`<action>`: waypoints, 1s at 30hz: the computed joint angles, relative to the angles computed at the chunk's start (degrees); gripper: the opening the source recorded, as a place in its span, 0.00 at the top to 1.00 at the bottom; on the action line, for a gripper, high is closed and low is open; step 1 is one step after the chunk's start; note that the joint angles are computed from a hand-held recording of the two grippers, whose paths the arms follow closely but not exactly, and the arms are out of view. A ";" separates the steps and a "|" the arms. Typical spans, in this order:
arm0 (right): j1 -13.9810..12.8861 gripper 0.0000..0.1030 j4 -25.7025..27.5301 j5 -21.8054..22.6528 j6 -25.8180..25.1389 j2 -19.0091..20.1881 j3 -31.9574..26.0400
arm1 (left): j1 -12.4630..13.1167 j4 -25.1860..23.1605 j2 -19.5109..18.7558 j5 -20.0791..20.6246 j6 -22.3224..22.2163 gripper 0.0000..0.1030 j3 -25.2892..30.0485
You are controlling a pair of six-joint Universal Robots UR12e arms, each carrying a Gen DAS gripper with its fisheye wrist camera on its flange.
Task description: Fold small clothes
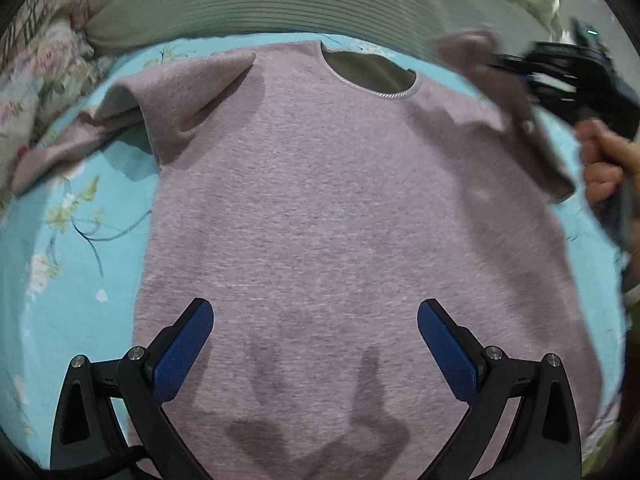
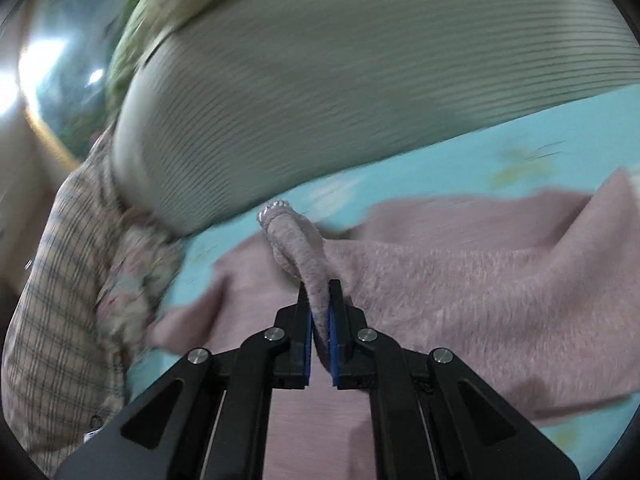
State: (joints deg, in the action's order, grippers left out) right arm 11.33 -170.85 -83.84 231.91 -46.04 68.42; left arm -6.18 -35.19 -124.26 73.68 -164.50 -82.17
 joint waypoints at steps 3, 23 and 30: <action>1.27 0.93 1.78 4.62 0.32 5.07 -8.06 | 1.08 -0.32 -0.22 -3.41 -0.75 0.01 0.27; 2.75 0.54 -8.93 4.44 6.29 4.65 -2.97 | 1.95 -14.12 -14.44 -14.82 -5.74 0.02 23.75; 3.36 0.54 -12.26 -6.58 8.73 -3.92 11.71 | 0.12 -16.38 -20.65 -10.28 -5.49 0.70 34.42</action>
State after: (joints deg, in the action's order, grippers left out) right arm 14.69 -183.12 -90.42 240.63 -49.97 80.13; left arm -6.06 -51.57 -144.91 63.40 -169.99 -47.75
